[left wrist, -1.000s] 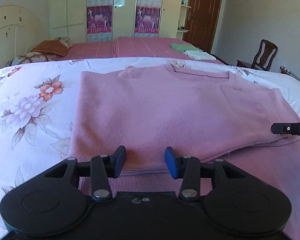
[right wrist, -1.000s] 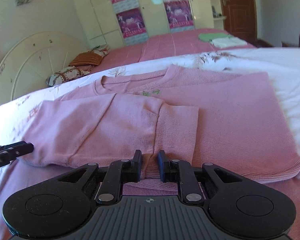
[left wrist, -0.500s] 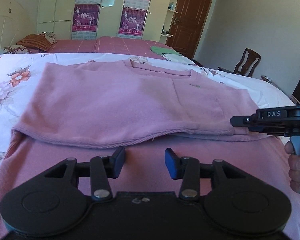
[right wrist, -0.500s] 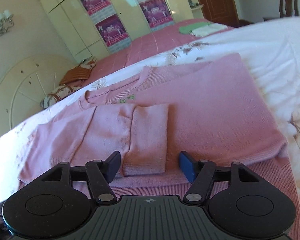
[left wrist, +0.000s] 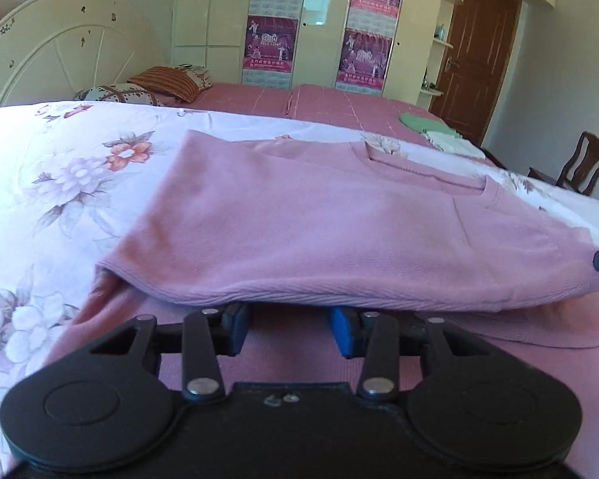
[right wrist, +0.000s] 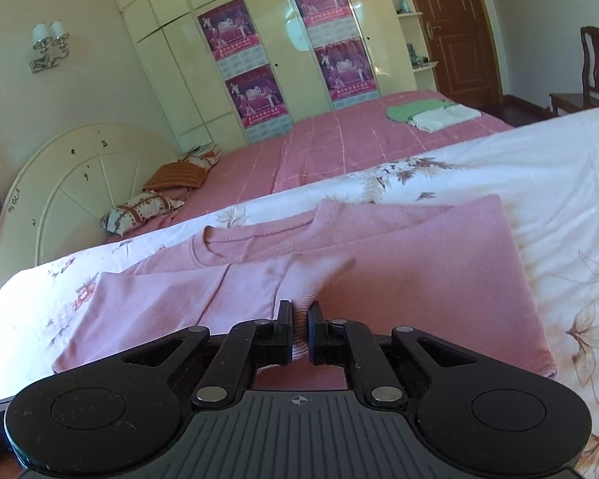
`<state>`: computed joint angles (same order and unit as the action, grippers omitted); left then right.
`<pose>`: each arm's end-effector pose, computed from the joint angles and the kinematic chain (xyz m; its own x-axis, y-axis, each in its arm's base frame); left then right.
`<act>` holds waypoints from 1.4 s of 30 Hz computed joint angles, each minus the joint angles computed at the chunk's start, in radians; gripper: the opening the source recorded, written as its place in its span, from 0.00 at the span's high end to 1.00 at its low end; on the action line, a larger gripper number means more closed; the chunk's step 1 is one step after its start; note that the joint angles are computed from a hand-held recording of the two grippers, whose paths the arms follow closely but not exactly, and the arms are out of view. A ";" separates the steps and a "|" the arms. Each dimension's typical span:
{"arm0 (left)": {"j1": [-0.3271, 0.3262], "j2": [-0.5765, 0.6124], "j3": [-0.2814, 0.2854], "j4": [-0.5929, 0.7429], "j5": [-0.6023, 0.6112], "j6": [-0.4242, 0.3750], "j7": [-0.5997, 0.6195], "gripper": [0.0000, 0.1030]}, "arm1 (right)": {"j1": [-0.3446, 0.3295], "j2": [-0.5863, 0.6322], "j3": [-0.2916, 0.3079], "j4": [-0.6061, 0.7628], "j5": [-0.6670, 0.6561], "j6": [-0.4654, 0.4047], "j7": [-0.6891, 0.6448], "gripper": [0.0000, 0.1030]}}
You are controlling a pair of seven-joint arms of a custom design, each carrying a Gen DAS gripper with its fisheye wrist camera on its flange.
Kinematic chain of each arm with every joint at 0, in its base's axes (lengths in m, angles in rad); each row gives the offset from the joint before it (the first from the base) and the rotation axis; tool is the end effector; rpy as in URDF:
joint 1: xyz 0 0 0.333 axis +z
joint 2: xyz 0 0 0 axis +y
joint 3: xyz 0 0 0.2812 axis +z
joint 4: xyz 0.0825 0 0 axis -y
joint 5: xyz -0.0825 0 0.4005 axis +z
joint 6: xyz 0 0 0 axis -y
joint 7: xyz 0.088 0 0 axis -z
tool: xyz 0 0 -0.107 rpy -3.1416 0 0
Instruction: Fold small clothes
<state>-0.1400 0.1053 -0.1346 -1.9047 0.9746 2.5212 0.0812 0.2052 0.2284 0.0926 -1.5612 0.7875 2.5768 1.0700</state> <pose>0.6110 -0.1779 0.4550 0.4704 -0.8749 0.1158 -0.5327 -0.3860 -0.7531 0.6645 0.1845 0.5641 0.4322 -0.8073 -0.4019 -0.6758 0.0052 -0.7371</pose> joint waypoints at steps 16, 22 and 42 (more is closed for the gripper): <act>0.087 -0.015 -0.026 -0.003 0.203 0.314 0.004 0.58 | -0.001 -0.018 -0.015 -0.037 -0.081 -0.016 0.035 0.94; 0.134 0.223 -0.100 0.184 -0.164 0.339 0.464 0.62 | 0.033 0.023 -0.014 -0.024 -0.174 -0.025 0.030 0.94; 0.101 0.281 0.028 0.277 -0.323 0.304 0.575 0.37 | 0.025 0.182 -0.007 0.187 -0.186 -0.016 0.059 0.94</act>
<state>-0.0392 0.3866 -0.1069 -1.6279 0.6515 2.8248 0.6564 0.2303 0.4108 0.0861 -1.3740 0.6015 2.5608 1.1286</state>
